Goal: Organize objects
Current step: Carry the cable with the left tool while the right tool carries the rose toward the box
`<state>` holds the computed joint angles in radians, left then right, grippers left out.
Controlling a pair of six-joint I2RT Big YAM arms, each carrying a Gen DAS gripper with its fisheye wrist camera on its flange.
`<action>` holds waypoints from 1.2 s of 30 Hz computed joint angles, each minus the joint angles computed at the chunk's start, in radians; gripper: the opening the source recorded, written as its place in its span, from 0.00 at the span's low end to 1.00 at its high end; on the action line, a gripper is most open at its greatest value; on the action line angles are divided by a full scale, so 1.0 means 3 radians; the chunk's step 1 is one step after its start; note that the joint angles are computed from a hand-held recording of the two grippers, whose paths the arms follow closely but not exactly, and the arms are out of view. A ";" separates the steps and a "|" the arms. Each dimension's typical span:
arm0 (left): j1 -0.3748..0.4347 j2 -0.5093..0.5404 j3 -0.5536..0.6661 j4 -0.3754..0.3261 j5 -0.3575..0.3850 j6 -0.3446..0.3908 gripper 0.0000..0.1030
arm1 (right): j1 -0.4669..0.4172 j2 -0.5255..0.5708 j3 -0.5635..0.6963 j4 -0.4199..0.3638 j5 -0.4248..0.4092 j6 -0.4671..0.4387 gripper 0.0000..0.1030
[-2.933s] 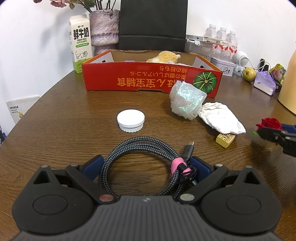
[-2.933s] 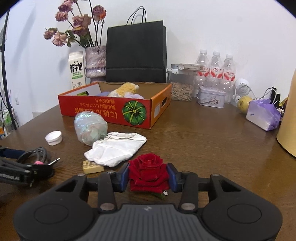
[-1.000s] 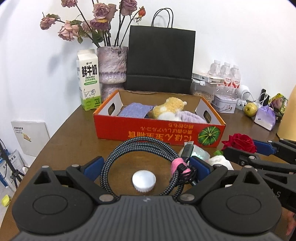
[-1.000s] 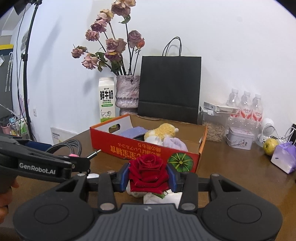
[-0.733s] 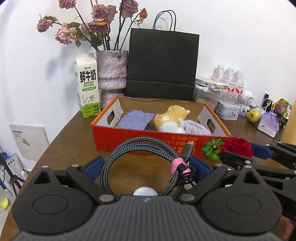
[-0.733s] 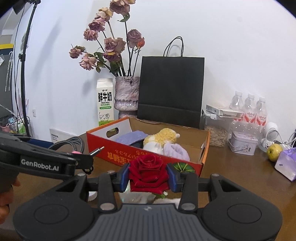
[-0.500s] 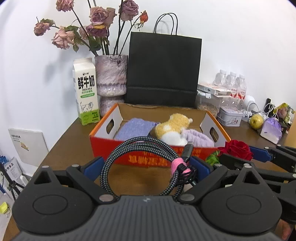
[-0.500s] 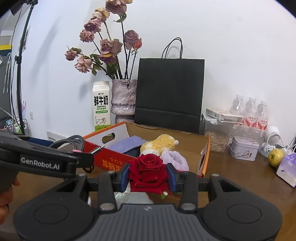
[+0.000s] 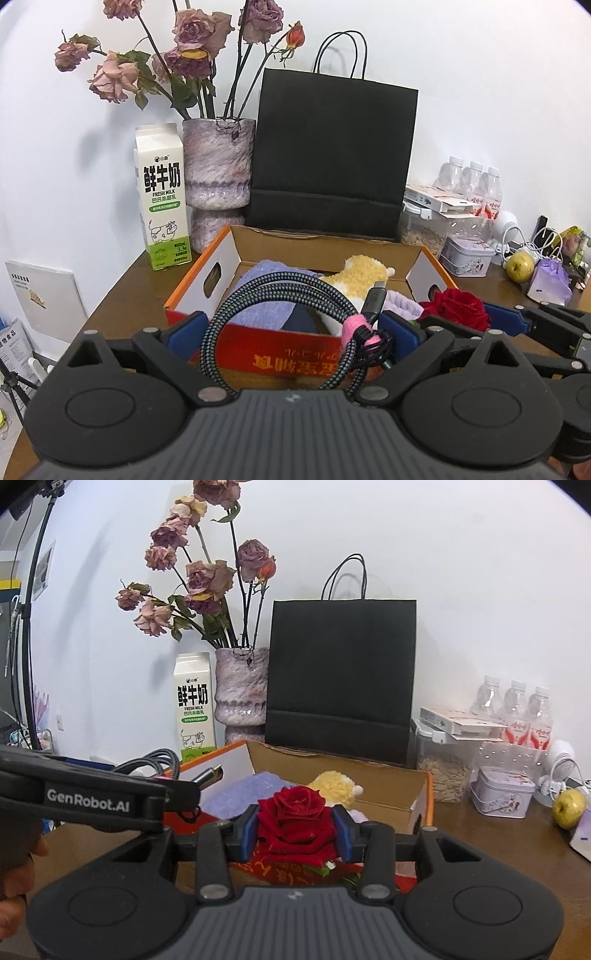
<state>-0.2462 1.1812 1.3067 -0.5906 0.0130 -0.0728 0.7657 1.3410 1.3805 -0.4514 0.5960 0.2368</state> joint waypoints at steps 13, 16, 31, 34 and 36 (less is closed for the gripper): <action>0.0033 0.0421 0.0350 0.0130 0.0102 -0.0016 0.96 | -0.0288 0.0234 0.0216 0.0097 -0.0193 -0.0067 0.39; 0.0025 0.0515 0.0444 0.0146 0.0121 -0.0011 0.96 | -0.0359 0.0283 0.0260 0.0097 -0.0233 -0.0071 0.39; 0.0033 0.0936 0.0826 0.0190 0.0047 0.0011 0.96 | -0.0587 0.0496 0.0481 0.0060 -0.0298 -0.0113 0.39; 0.0052 0.1013 0.0897 0.0181 0.0045 0.0007 0.96 | -0.0617 0.0532 0.0514 0.0038 -0.0303 -0.0111 0.39; 0.0065 0.1065 0.0944 0.0163 0.0035 0.0010 0.96 | -0.0636 0.0553 0.0530 0.0017 -0.0308 -0.0109 0.39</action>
<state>-0.2267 1.5008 1.5900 -0.5418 0.0236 -0.0699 0.5748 1.5069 1.5394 -0.4462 0.5035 0.2040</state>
